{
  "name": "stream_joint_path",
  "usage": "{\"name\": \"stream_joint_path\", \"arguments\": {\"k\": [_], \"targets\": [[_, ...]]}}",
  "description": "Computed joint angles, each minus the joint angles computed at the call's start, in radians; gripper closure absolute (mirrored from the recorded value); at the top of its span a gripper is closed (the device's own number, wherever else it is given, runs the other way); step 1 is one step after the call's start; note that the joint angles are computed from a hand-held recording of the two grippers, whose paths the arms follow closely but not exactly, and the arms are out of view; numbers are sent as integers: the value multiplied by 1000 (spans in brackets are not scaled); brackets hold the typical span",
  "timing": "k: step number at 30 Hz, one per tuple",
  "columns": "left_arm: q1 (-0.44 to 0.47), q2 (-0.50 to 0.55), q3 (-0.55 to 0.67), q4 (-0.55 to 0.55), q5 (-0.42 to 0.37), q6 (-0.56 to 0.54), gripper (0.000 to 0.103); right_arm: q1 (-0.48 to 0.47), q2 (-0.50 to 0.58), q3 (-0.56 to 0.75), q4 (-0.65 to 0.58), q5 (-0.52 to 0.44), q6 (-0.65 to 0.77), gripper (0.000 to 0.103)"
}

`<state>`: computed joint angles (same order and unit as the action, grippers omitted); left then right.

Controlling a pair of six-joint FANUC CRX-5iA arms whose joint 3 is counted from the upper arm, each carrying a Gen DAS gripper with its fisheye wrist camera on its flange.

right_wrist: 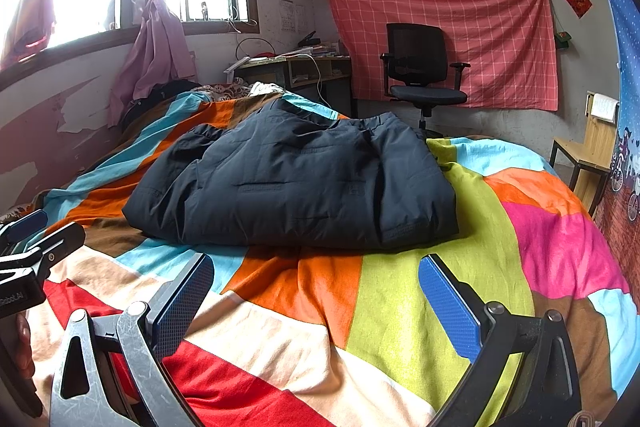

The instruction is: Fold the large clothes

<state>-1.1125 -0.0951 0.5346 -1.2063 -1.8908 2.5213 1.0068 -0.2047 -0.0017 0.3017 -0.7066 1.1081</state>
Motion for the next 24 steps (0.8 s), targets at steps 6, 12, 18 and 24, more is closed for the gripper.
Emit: {"name": "stream_joint_path", "arguments": {"k": [6,12,18,24], "targets": [[-1,2,1,-1,-2,0,2,0,0,0,0,0,1,0],[-1,3,4,-3,-3,-2,2,1,1,0,1,1,-2,0],[-1,2,2,-3,-1,-1,2,1,1,0,2,1,-2,0],[-1,6,10,-4,0,-6,2,0,1,0,1,0,-2,0]]}}
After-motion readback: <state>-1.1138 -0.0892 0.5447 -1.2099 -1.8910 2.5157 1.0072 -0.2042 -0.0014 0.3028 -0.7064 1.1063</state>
